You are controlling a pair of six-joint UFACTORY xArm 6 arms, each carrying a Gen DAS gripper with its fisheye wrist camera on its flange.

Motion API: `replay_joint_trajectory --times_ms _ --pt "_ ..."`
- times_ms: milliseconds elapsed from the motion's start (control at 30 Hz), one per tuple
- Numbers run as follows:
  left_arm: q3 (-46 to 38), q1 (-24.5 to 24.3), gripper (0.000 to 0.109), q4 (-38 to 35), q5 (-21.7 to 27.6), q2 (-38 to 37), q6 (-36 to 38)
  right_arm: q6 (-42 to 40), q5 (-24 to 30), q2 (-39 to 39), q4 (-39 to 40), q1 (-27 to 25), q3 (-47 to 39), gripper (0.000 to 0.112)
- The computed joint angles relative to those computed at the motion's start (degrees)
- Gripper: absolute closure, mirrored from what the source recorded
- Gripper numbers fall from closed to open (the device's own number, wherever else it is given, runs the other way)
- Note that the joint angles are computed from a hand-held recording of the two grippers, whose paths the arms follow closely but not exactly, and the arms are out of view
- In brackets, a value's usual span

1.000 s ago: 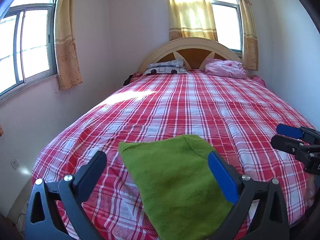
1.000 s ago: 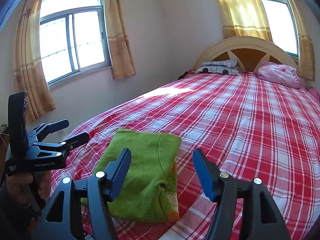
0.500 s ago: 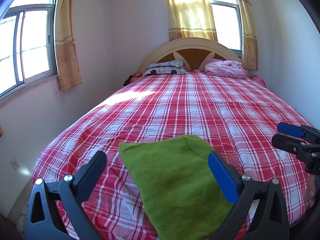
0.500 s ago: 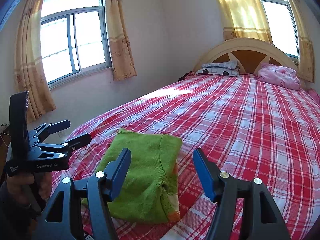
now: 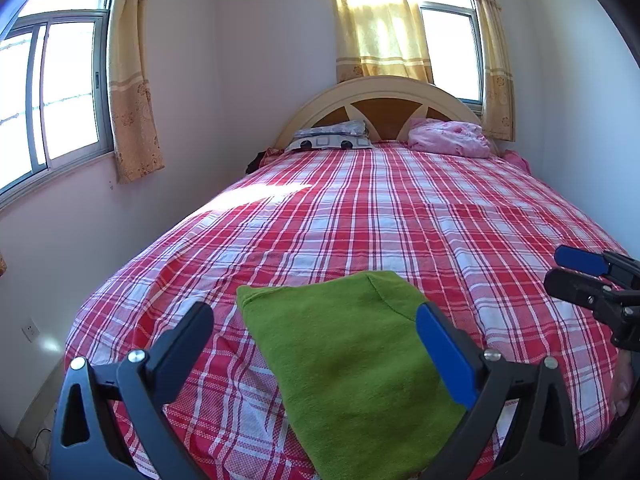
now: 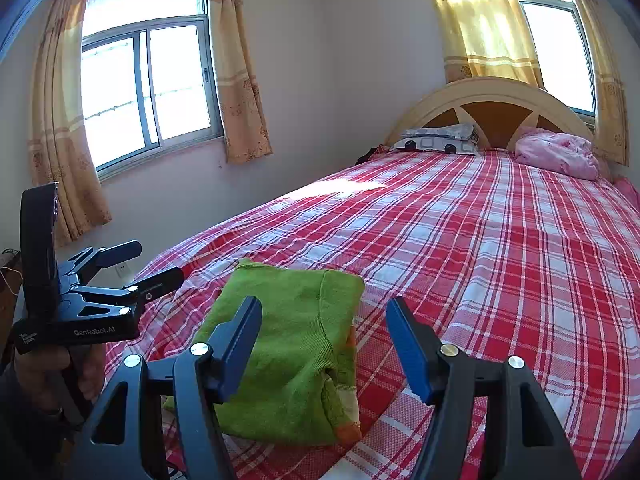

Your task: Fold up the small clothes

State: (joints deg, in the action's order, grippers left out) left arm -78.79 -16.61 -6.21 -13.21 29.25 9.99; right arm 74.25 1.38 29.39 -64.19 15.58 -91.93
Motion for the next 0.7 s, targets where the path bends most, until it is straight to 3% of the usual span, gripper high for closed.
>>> replay_joint_trajectory --times_ms 433,633,700 --pt "-0.1 -0.2 0.006 -0.4 0.0 0.0 0.5 0.5 0.2 0.2 -0.2 0.2 0.0 0.046" --pt "-1.4 -2.5 0.006 -13.9 -0.4 0.6 13.7 3.6 0.4 0.0 -3.2 0.0 -0.4 0.046" --pt "-0.9 -1.6 0.006 -7.7 -0.1 0.4 8.2 4.2 0.5 0.0 -3.8 0.1 -0.4 0.046"
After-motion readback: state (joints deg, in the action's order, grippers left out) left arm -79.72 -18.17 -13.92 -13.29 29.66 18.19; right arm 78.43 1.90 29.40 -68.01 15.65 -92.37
